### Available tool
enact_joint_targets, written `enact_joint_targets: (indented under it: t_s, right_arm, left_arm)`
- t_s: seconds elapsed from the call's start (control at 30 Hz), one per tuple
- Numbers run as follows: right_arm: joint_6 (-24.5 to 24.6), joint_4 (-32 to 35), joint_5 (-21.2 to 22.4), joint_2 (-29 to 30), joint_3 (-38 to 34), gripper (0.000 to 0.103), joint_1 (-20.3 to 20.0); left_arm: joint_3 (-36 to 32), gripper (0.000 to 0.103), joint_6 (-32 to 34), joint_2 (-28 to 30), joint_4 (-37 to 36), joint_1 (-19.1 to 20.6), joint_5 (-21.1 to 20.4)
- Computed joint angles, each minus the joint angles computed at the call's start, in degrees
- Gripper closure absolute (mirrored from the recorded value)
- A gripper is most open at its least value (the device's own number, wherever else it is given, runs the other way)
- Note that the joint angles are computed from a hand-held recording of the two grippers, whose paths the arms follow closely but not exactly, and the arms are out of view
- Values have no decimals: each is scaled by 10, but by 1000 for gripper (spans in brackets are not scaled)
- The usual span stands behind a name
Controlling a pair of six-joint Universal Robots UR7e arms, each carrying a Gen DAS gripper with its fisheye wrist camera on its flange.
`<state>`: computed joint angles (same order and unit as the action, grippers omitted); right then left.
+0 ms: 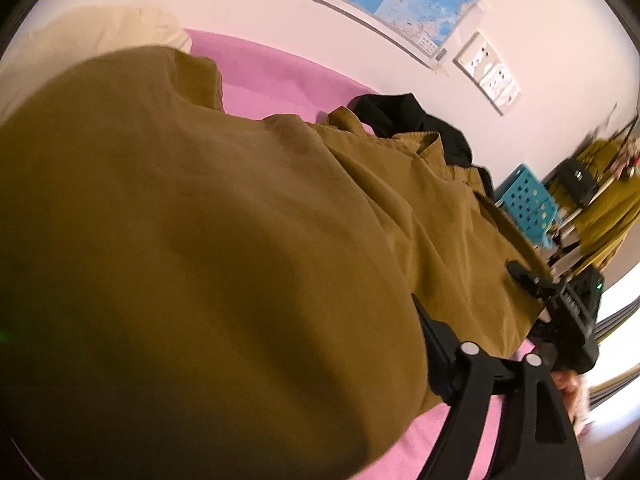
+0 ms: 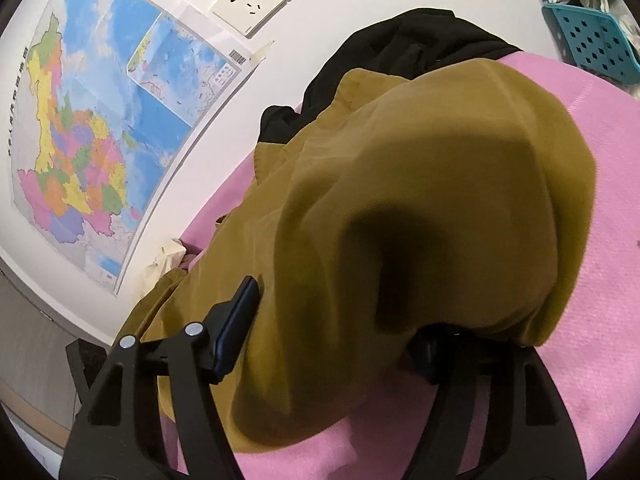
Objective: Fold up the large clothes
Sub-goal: 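Lift the olive jacket bundle with both grippers and carry it toward the cream stack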
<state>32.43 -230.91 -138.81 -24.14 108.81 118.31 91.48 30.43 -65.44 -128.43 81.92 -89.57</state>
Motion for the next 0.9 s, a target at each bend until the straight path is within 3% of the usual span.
enact_joint_targets:
  t_s: [0.03,0.13,0.2,0.23,0.27,0.3,0.37,0.47,0.67,0.73,0.83,0.9]
  right_arm:
    - [-2,2,4,-2,0,38,-2]
    - [-13,0,17,-5,4,58,-6]
    - [-22,-15,32,-9,12,70,-6]
    - [-31,-31,44,-11,16,73,-4]
    - [-40,-37,49,-13,18,73,-2]
    - [-47,-34,56,-16,20,72,0]
    - [-29,-6,76,-31,34,61,-9]
    - [-1,4,113,-41,50,55,-31]
    - [-23,25,128,-37,28,44,-46]
    - [-27,32,128,-37,23,48,-48]
    - [-31,12,140,-39,35,65,-54]
    - [-27,-1,153,-39,42,66,-58]
  left_arm:
    - [-3,19,-2,3,2,0,-5]
    - [4,20,-16,3,-17,-6,8]
    - [8,33,-17,1,-26,-9,19]
    - [7,46,-16,-2,-20,-11,22]
    - [6,55,-14,-4,-15,-11,19]
    - [9,57,-11,-10,-20,-12,18]
    - [9,58,-2,-12,-19,-15,23]
    - [-24,42,-26,8,21,-10,25]
    - [-35,31,-29,22,19,-5,8]
    - [-34,31,-31,23,15,-5,6]
    - [-22,46,-22,18,-5,-12,26]
    - [-13,47,-16,13,-16,-17,36]
